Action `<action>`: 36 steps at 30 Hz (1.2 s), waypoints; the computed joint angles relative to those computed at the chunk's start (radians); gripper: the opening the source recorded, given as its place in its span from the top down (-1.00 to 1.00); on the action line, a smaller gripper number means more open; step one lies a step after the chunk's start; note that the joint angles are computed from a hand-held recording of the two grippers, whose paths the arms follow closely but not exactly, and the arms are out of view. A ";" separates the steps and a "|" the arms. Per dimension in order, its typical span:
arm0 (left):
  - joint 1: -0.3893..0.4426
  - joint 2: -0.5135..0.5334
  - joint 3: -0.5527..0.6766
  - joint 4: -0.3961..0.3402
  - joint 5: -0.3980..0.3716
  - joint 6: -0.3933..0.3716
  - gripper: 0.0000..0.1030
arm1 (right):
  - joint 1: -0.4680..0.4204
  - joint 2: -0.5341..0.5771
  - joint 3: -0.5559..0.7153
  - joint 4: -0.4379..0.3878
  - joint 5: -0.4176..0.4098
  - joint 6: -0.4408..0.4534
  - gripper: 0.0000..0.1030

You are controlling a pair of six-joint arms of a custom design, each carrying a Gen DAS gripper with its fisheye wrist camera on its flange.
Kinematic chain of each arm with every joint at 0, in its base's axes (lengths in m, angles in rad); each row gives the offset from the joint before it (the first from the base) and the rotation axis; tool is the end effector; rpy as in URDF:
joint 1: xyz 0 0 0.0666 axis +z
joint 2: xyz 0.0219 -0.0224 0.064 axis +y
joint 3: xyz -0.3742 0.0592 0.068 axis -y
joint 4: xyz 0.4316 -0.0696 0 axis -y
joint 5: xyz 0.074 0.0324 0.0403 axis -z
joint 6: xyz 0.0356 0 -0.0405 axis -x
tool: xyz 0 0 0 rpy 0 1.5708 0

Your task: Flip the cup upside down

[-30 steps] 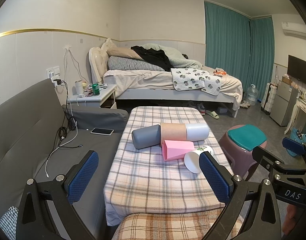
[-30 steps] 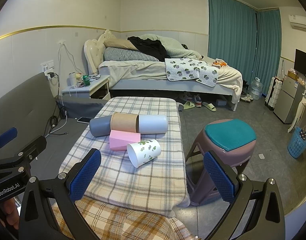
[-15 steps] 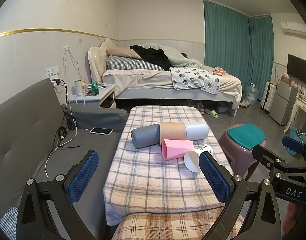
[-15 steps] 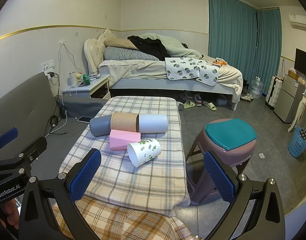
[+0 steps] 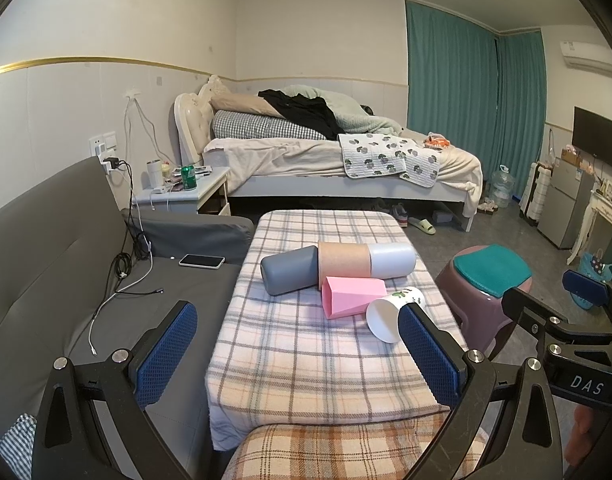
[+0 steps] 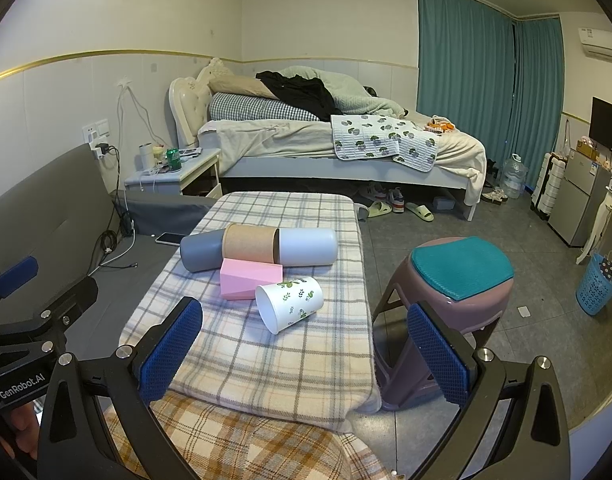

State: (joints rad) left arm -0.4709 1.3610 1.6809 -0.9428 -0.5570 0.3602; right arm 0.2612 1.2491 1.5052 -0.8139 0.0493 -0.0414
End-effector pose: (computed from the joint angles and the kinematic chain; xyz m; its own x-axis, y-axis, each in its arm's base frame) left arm 0.4581 -0.2126 0.5855 -0.4874 -0.0876 -0.8688 -0.1809 0.9835 0.0023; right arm 0.4628 0.1215 0.5583 -0.5199 -0.0962 -0.8488 -0.1962 0.9805 0.0091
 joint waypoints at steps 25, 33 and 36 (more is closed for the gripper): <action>0.153 0.097 0.050 0.034 0.196 -0.166 -1.00 | 0.027 0.194 0.196 -0.114 0.002 0.013 -1.00; 0.260 0.265 0.187 0.039 0.338 -0.358 -1.00 | 0.047 0.413 0.442 -0.202 -0.003 0.013 -1.00; 0.293 0.341 0.237 0.057 0.385 -0.467 -1.00 | 0.049 0.495 0.528 -0.239 -0.001 0.018 -1.00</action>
State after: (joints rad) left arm -0.1782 1.7018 1.9177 -0.8860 -0.1721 -0.1071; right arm 0.3104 1.7441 2.0337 -1.0527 0.0485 -0.0239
